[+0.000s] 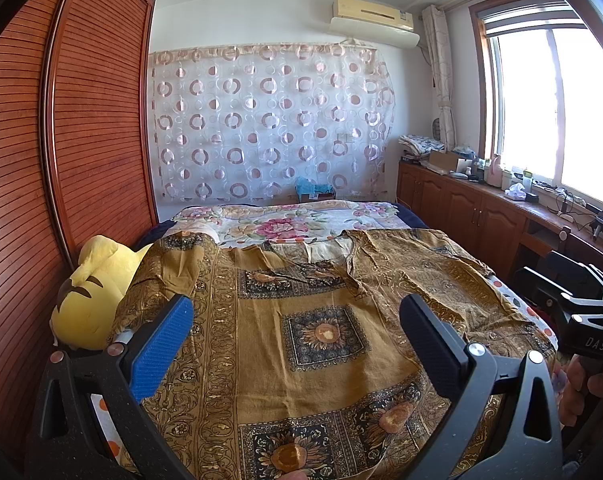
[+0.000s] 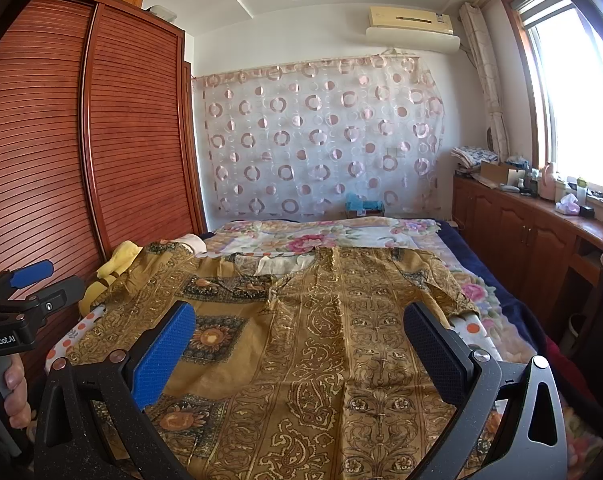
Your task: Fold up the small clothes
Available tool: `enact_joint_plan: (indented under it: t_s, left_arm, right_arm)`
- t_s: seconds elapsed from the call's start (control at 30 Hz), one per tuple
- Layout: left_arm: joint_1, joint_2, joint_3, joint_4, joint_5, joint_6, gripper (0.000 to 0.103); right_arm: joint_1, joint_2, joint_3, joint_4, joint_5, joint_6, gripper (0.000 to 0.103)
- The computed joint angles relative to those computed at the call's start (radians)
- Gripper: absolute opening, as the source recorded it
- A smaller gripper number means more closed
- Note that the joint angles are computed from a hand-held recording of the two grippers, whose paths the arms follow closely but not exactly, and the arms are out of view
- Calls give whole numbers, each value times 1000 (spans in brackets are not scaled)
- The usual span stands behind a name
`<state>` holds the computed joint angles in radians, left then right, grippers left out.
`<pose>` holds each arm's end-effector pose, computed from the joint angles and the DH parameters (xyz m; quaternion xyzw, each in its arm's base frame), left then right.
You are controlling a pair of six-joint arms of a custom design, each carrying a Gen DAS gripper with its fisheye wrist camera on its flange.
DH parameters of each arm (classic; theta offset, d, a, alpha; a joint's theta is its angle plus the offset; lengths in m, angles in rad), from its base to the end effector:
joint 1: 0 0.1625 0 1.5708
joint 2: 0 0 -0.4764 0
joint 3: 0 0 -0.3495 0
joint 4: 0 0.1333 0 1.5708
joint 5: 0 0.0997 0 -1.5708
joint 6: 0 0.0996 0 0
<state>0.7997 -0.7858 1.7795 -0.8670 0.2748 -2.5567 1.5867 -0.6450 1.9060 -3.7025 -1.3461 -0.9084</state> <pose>-0.2131 -0.5481 0.1043 0.0646 0.7162 -0.5668 0.4020 0.1654 -0.6232 0.1297 0.4441 -0.7854 0.4219 0.0892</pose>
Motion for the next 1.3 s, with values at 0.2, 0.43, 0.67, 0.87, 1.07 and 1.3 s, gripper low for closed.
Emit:
enact_joint_plan:
  t_s: [0.2,0.43,0.67,0.87,1.07,1.3]
  left_arm:
    - [4,2,-28,71,-10,-47,103]
    - [56,-25,-9,3,3,0,103]
    - [118,-75,13,-62,1,69,103]
    - [195,-106,-69,100,16,65,103]
    - [264,-120,-183,399,37,-65,103]
    - [354,-135,-315,802,133,-351,103]
  right_arm:
    - [0,9,-9,2,-3,3,103]
    - [13,37,-43,18,-6,-10,103]
    - [39,107,-117,29,-22,-44,103]
    - [58,149,-213,128,-29,-47,103]
    - [78,185,-308,230,-41,-55,103]
    - [104,212,-415,407,-63,-88,103]
